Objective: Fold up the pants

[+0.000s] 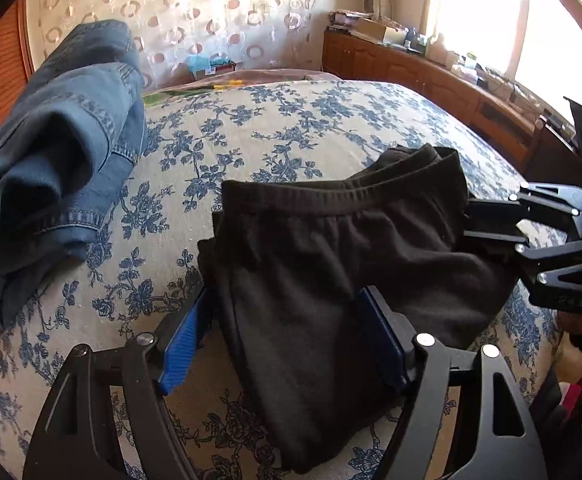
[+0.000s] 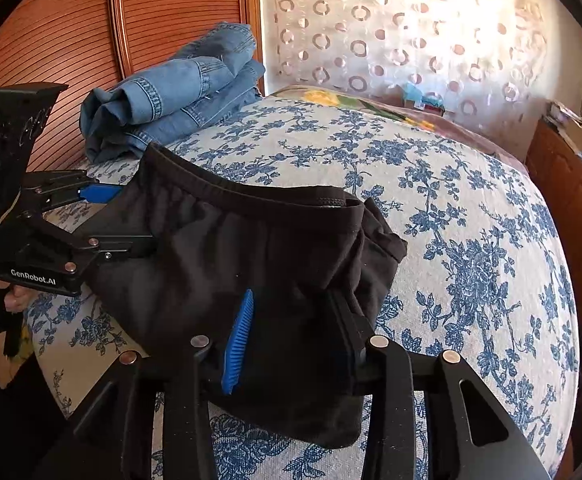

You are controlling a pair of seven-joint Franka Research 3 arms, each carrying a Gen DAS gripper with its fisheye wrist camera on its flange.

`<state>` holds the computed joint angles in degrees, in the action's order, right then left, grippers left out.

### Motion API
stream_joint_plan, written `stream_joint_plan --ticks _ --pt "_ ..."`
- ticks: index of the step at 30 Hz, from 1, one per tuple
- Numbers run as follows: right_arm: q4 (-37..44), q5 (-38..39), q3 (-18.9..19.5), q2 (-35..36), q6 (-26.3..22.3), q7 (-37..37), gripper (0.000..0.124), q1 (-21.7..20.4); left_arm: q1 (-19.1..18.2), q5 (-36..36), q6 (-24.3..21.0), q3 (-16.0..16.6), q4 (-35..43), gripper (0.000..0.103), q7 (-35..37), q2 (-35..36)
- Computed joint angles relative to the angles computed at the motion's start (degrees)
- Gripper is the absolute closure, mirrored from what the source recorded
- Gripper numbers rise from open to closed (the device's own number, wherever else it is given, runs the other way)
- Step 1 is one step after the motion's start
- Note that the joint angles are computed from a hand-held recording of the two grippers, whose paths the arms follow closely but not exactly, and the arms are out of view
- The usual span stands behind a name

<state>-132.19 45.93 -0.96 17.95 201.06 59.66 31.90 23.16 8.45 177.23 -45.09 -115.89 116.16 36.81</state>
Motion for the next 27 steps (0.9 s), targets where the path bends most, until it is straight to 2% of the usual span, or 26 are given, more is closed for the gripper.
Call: stream_joint_plan --ticks 1,3,8,11,12,14,15,16,17,18,20,21,23,24,27 --pt "-0.31 -1.23 0.93 -0.01 0.34 1.08 0.084 -1.1 0.02 0.14 0.18 0.01 -0.11 0.026 0.12 0.0" --pt "-0.44 -1.06 0.74 0.01 0.59 1.15 0.083 -0.74 -0.04 0.49 0.73 0.16 -0.49 0.025 0.1 -0.19" --pt "1.1 5.34 -2.67 0.68 0.3 -3.98 0.082 3.98 0.47 1.04 0.6 -0.32 -0.44 0.025 -0.13 0.14" --pt "1.89 8.69 -3.71 0.46 -0.77 -7.05 0.08 5.32 0.58 1.17 0.43 -0.45 -0.38 0.024 -0.19 0.25" --pt "1.41 7.66 -2.48 -0.16 -0.86 -6.13 0.078 3.88 0.59 1.21 0.38 -0.45 -0.31 0.024 -0.17 0.29" --pt "-0.92 1.19 2.33 -1.77 0.56 -0.29 0.058 -2.07 0.62 1.26 0.09 -0.55 -0.02 0.023 -0.05 0.51" --pt "-1.99 -2.3 4.22 -2.41 1.44 2.9 0.052 -4.71 0.61 1.2 -0.02 -0.59 0.08 0.023 0.01 0.57" --pt "-2.67 -4.56 4.98 -2.85 1.95 4.93 0.041 -6.13 0.56 1.14 0.02 -0.54 0.04 0.023 0.05 0.53" --pt "-2.79 -5.71 4.97 -3.05 1.9 6.0 0.037 -6.71 0.49 1.12 0.06 -0.46 0.03 0.023 0.09 0.48" --pt "-2.41 -5.61 4.15 -3.06 1.03 5.7 0.037 -6.32 0.48 1.08 0.06 -0.45 0.03 0.023 0.12 0.47" --pt "-0.01 -0.03 -0.71 -1.96 -0.44 0.98 0.037 -1.62 0.5 0.98 0.11 -0.49 -0.04 0.023 0.15 0.46" --pt "0.91 1.29 -1.8 -1.55 -1.38 -0.21 0.037 -0.85 0.5 0.96 0.11 -0.49 -0.04 0.023 0.17 0.46" --pt "2.01 -2.57 0.04 -1.14 -4.4 2.56 0.037 -4.55 0.85 0.91 0.06 -0.84 -0.07 0.023 0.36 0.6" --pt "2.66 -2.96 -0.06 -0.81 -5.49 3.13 0.037 -5.01 1.0 0.9 0.0 -0.97 -0.02 0.023 0.46 0.7" --pt "4.99 -2.8 -6.0 0.72 -9.27 4.46 0.043 -0.59 1.25 0.8 -0.04 -1.22 0.03 0.023 0.61 0.88"
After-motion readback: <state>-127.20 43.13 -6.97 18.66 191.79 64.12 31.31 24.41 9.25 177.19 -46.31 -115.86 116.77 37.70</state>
